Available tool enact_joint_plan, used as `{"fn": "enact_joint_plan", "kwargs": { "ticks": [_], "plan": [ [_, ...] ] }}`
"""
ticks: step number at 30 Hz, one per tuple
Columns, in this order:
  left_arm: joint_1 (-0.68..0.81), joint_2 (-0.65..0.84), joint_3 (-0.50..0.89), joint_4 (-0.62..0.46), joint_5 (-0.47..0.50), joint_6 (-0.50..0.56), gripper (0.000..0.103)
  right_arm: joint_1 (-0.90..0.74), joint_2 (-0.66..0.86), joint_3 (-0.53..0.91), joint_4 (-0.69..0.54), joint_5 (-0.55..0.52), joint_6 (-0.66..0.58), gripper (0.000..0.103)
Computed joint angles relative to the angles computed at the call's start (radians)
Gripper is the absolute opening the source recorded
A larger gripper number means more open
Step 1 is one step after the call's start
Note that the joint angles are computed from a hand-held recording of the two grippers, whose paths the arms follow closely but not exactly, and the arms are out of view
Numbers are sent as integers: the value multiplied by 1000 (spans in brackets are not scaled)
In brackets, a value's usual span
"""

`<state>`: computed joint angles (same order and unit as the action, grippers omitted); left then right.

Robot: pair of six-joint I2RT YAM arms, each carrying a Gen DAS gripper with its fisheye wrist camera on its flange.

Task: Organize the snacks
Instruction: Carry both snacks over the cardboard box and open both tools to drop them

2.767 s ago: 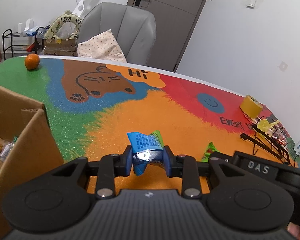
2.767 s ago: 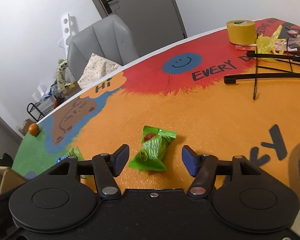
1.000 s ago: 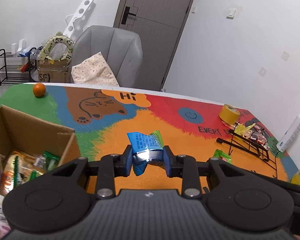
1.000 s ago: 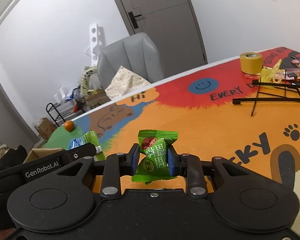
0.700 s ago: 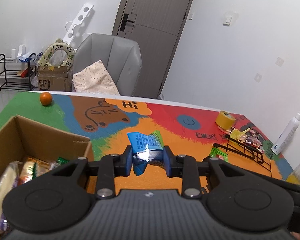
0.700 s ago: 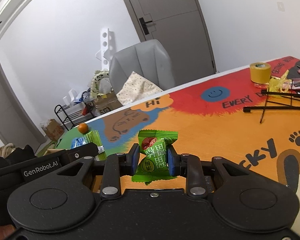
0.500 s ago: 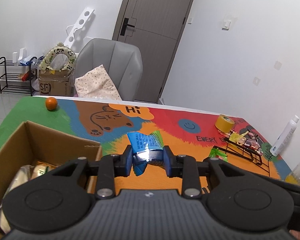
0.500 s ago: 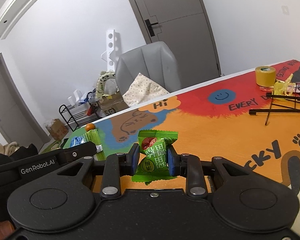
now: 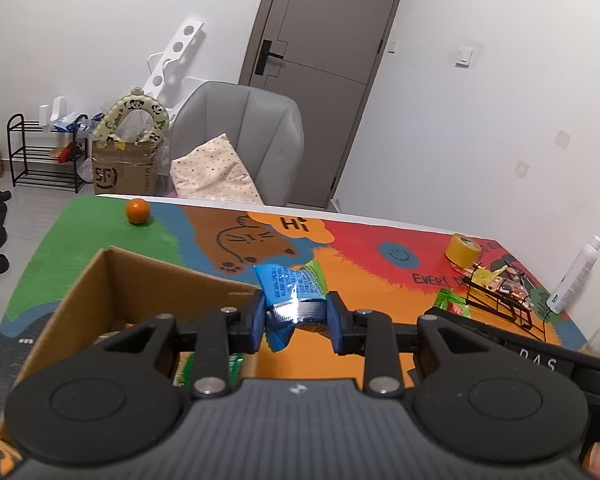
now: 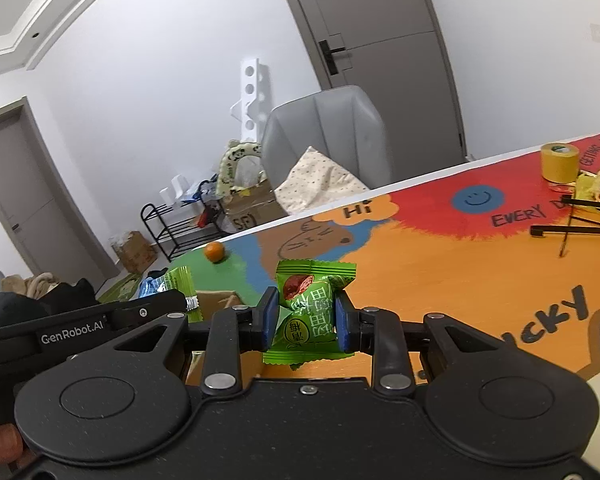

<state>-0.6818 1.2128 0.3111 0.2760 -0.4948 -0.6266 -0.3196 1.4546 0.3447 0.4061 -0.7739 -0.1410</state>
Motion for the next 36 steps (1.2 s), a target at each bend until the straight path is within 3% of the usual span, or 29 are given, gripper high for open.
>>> {"fn": "enact_joint_plan", "kwargs": {
  "ticks": [21, 29, 36],
  "plan": [
    [206, -442, -142, -345, 81, 61, 31, 213, -48, -40, 6, 38, 31, 27],
    [324, -498, -175, -361, 166, 101, 32, 300, -58, -55, 22, 77, 62, 27],
    [417, -514, -200, -341, 249, 125, 56, 370, -65, -62, 29, 125, 85, 28]
  ]
}}
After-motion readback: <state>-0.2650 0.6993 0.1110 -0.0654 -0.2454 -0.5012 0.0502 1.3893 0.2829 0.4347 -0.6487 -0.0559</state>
